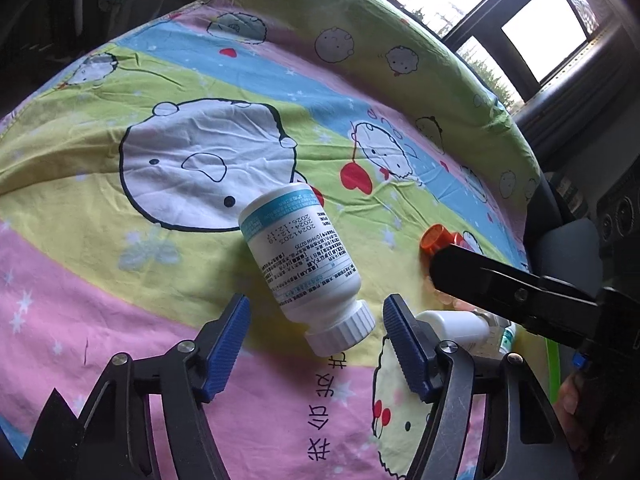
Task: Organize rigid objects
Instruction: 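Grasp the white bottle with orange-print label with the right gripper, then carry the bottle with the right gripper over the green box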
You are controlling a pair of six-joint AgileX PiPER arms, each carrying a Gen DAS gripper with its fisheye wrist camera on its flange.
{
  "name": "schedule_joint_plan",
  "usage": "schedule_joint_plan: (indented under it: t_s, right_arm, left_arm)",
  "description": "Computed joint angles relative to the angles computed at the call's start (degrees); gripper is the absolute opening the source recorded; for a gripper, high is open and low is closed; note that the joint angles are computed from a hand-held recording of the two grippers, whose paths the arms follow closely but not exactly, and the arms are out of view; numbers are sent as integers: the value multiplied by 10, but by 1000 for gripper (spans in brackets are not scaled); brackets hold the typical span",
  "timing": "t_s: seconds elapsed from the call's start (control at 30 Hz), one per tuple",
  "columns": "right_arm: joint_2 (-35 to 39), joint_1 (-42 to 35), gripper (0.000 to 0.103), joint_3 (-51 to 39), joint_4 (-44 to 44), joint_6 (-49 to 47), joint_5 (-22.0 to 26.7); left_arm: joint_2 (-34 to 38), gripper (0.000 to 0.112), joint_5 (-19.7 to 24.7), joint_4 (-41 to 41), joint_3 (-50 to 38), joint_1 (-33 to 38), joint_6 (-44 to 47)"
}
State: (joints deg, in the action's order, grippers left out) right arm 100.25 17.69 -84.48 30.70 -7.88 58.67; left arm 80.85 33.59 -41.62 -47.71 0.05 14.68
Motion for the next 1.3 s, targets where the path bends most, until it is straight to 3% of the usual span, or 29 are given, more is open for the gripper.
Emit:
schedule_joint_plan:
  t_s: [0.2,0.3,0.6,0.83,1.0,1.2,1.3]
  right_arm:
    - [97,21,53,-99,1,7,65]
    - [132,21,54,-127,1,1,85]
    - [126,-2,53,-68,48,-42,41]
    - [25,-37,53,62,98,-78,-28]
    - [-100,-68,51,175,112,-89,-78]
    - [-234,-147,51,255,115,-92,-84]
    - [-280,-208,51,274,123,-111,-62]
  left_arm:
    - [11,66,8,-19,-5,8,22]
    - [22,53,7,-9,-11,2,11]
    - [19,47,7,-26,-7,-1,31]
    - [-25,47,-8,-9,3,-48,44]
    - [-72,47,-17,-5,9,-107,45]
    - [-95,47,-46,44,-19,-220,-24]
    - [-86,47,-61,88,-44,-282,-76]
